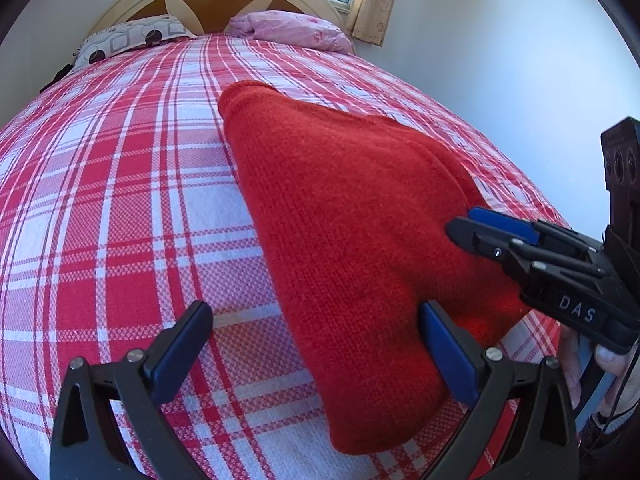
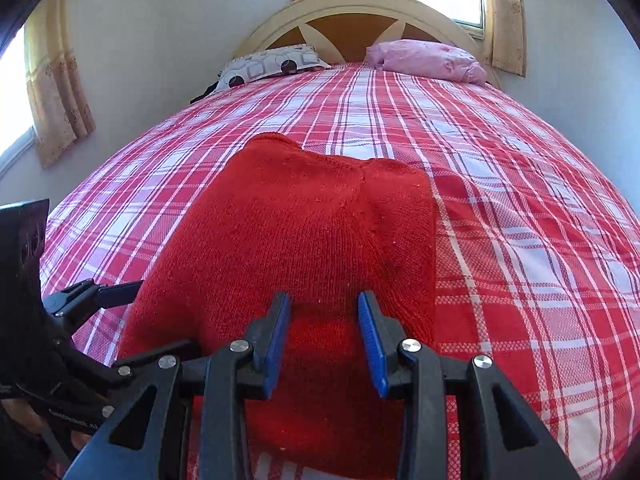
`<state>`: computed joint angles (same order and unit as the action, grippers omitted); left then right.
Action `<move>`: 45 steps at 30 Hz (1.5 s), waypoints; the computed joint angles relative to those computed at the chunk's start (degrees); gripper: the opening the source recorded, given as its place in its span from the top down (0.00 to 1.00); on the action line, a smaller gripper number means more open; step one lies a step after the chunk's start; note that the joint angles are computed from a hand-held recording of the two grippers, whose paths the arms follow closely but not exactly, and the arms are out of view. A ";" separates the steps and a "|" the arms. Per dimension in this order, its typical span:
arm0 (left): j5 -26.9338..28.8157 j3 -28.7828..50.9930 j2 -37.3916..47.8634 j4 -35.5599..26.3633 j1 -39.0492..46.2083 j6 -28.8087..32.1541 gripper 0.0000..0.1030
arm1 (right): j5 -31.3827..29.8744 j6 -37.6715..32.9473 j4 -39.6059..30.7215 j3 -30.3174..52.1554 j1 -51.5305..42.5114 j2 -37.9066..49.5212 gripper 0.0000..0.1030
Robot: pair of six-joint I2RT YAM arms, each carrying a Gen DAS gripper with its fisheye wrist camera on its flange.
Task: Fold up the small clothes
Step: 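Lower the red sweater onto the bedspread and open both grippers, then grasp the edge of the folded red sweater with the right gripper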
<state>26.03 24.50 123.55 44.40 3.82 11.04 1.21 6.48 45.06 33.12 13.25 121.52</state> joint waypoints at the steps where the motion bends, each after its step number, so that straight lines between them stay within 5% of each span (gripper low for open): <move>1: -0.04 -0.06 0.00 0.06 -0.04 -0.02 0.00 | 0.11 -0.18 0.28 -0.13 0.02 0.06 0.64; 7: 0.63 0.19 -0.92 -1.30 1.00 -0.37 0.00 | -1.82 -1.58 2.36 -3.08 -0.47 -2.96 0.63; 9: 1.70 -0.50 -2.31 -2.29 2.15 -0.19 0.00 | -4.80 -1.04 4.90 -5.93 -2.73 -5.02 0.41; 12: 7.72 0.00 -5.37 -8.09 6.80 0.21 0.00 | -6.32 -0.46 10.59 -10.17 -6.08 -7.54 0.26; 18: 9.59 6.69 -6.52 -15.91 9.57 -3.46 0.00 | -13.29 -0.25 2.57 -5.56 -14.43 -8.36 0.26; 23: 5.78 13.85 -3.29 -19.94 6.58 -5.09 0.00 | -19.26 3.75 -1.74 1.06 -19.03 -3.74 0.26; 31: 6.98 25.52 5.43 -25.79 4.10 -8.91 0.00 | -32.03 7.70 -15.26 16.64 -20.83 6.80 0.26; 40: 7.12 27.48 8.00 -22.67 2.98 -7.14 0.00 | -42.87 10.56 -20.15 25.81 -23.64 14.71 0.34; 45: 6.23 28.13 8.55 -22.11 1.94 -6.12 0.00 | -41.83 9.53 -23.14 29.30 -22.02 16.65 0.40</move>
<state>32.25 52.63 132.10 22.30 5.77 4.92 -40.62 16.00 21.93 62.42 -8.77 138.17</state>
